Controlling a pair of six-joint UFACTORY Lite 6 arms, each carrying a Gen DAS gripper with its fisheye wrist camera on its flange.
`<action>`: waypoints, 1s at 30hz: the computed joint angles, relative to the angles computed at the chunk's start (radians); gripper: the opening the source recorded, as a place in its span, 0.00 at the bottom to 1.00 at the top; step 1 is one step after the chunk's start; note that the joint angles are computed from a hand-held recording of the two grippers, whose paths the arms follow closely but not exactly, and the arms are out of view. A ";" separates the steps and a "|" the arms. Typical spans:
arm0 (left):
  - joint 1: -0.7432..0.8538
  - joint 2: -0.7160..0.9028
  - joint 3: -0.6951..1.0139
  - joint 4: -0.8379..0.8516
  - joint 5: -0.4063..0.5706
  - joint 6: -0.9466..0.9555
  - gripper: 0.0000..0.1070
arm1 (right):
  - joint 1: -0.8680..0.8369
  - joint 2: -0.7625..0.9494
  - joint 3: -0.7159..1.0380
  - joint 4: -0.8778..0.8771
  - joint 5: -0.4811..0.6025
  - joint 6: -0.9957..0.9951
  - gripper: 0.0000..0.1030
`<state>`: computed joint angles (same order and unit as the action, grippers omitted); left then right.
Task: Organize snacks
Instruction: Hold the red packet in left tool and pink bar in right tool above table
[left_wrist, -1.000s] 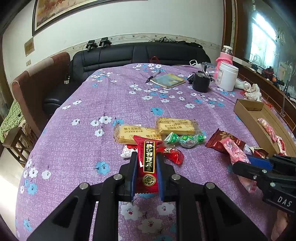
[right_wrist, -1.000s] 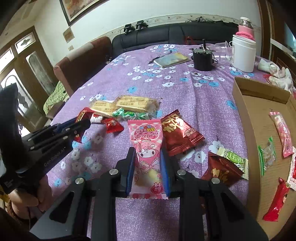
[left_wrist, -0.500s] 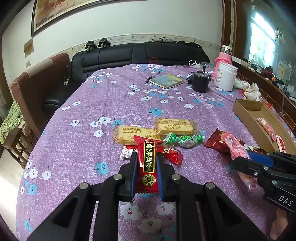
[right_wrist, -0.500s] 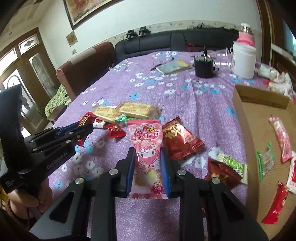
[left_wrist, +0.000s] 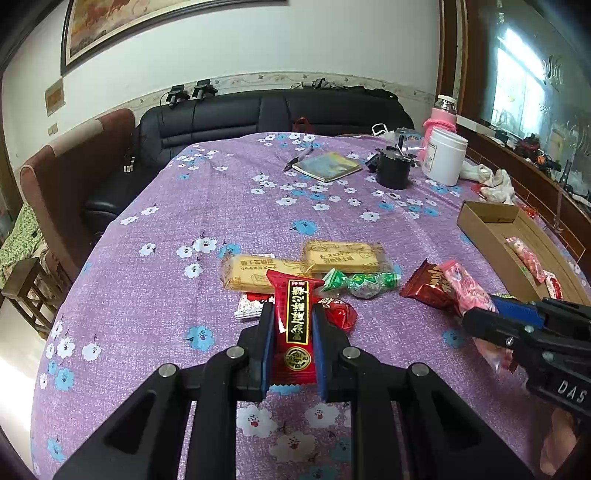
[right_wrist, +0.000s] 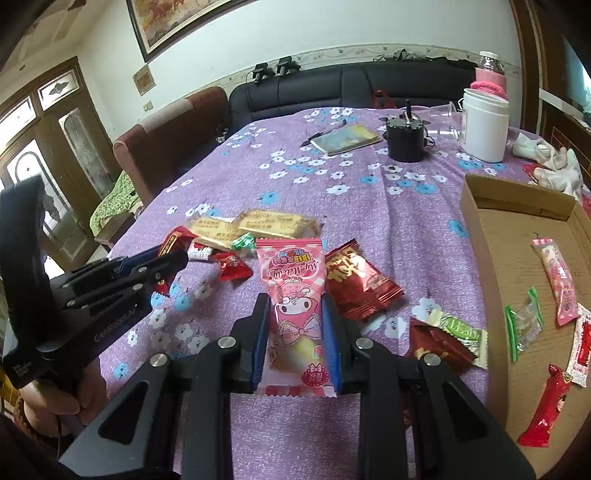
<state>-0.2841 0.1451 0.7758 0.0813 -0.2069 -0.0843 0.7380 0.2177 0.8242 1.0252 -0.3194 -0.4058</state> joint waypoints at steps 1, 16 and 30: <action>0.000 0.002 0.001 0.001 0.000 0.000 0.16 | -0.005 -0.007 -0.005 -0.008 0.003 0.010 0.29; -0.007 0.008 0.008 -0.042 0.005 0.047 0.16 | -0.034 -0.044 -0.037 -0.076 0.015 0.089 0.29; 0.003 0.014 0.013 0.094 0.003 -0.084 0.16 | -0.046 -0.067 -0.049 -0.043 0.020 0.063 0.29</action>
